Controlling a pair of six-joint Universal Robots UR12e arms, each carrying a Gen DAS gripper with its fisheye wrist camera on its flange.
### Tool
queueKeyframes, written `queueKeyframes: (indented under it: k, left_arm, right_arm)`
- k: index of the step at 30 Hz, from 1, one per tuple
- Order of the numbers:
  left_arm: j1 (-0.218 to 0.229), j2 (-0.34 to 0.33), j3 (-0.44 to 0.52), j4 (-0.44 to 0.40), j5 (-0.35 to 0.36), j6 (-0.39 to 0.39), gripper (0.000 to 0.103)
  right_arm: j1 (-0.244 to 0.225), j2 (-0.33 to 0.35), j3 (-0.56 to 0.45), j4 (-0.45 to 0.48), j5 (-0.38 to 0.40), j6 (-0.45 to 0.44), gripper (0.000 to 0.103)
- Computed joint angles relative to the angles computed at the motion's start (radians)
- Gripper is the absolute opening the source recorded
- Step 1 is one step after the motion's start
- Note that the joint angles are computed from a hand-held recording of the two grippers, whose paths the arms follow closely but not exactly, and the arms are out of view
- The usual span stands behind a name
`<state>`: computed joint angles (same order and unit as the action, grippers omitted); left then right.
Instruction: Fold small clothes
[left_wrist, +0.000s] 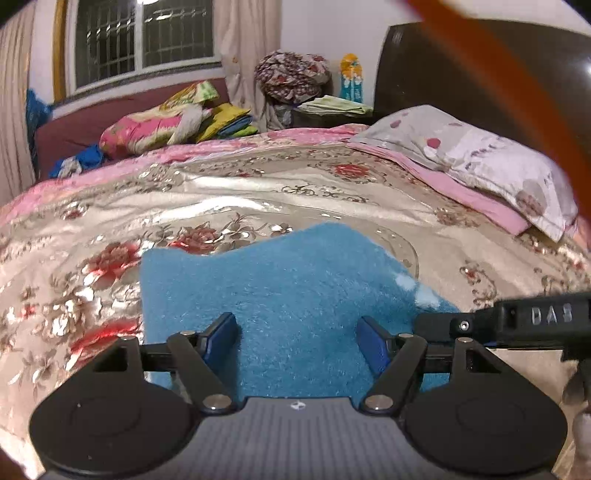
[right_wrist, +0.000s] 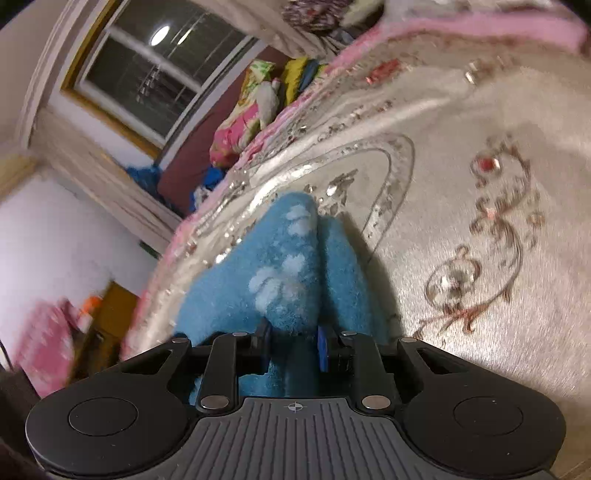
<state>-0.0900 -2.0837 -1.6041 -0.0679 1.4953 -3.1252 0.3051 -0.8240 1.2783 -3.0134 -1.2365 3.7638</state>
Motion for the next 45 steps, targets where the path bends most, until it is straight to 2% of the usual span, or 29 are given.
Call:
queueKeyframes:
  k: [3,6,8,10,14,16,18,20,23,26,29,32,37,41,45]
  left_arm:
    - [0.002,0.020,-0.013,-0.010,0.008,-0.033,0.075]
    - [0.002,0.041,-0.030,-0.034,0.027,-0.047,0.076]
    - [-0.001,0.053,-0.038,-0.060,0.054,-0.053,0.076]
    - [-0.004,0.066,-0.048,-0.080,0.082,-0.059,0.076]
    - [0.006,0.101,-0.068,-0.157,0.055,-0.116,0.077]
    - [0.000,0.107,-0.068,-0.200,0.078,-0.126,0.077]
    - [-0.007,0.113,-0.076,-0.216,0.102,-0.121,0.077]
    - [-0.011,0.121,-0.089,-0.215,0.106,-0.122,0.077]
    - [-0.012,0.132,-0.101,-0.218,0.103,-0.124,0.077]
    - [-0.016,0.134,-0.102,-0.227,0.111,-0.120,0.078]
    - [-0.019,0.132,-0.101,-0.232,0.119,-0.114,0.079]
    - [-0.024,0.124,-0.095,-0.236,0.134,-0.106,0.082]
    - [-0.027,0.111,-0.082,-0.251,0.143,-0.106,0.085]
    - [-0.026,0.113,-0.084,-0.255,0.142,-0.110,0.085]
    - [-0.023,0.128,-0.100,-0.253,0.129,-0.125,0.085]
  right_arm:
    - [0.023,-0.019,0.003,0.006,-0.082,-0.117,0.030]
    - [0.042,-0.033,0.011,-0.011,-0.169,-0.231,0.030]
    - [0.051,-0.032,0.001,0.031,-0.213,-0.285,0.035]
    - [0.049,-0.029,-0.003,0.062,-0.211,-0.267,0.040]
    - [0.047,-0.047,0.017,0.031,-0.203,-0.246,0.040]
    - [0.050,-0.055,0.025,0.015,-0.227,-0.247,0.040]
    - [0.049,-0.063,0.027,0.048,-0.236,-0.239,0.042]
    - [0.046,-0.069,0.025,0.106,-0.220,-0.214,0.042]
    - [0.044,-0.083,0.049,0.114,-0.205,-0.196,0.042]
    - [0.052,-0.089,0.058,0.136,-0.244,-0.218,0.042]
    - [0.046,-0.089,0.065,0.147,-0.222,-0.199,0.043]
    - [0.044,-0.085,0.063,0.152,-0.224,-0.208,0.050]
    - [0.030,-0.067,0.051,0.158,-0.160,-0.185,0.053]
    - [0.014,-0.053,0.045,0.162,-0.068,-0.106,0.054]
    - [0.015,-0.062,0.055,0.160,-0.077,-0.085,0.054]
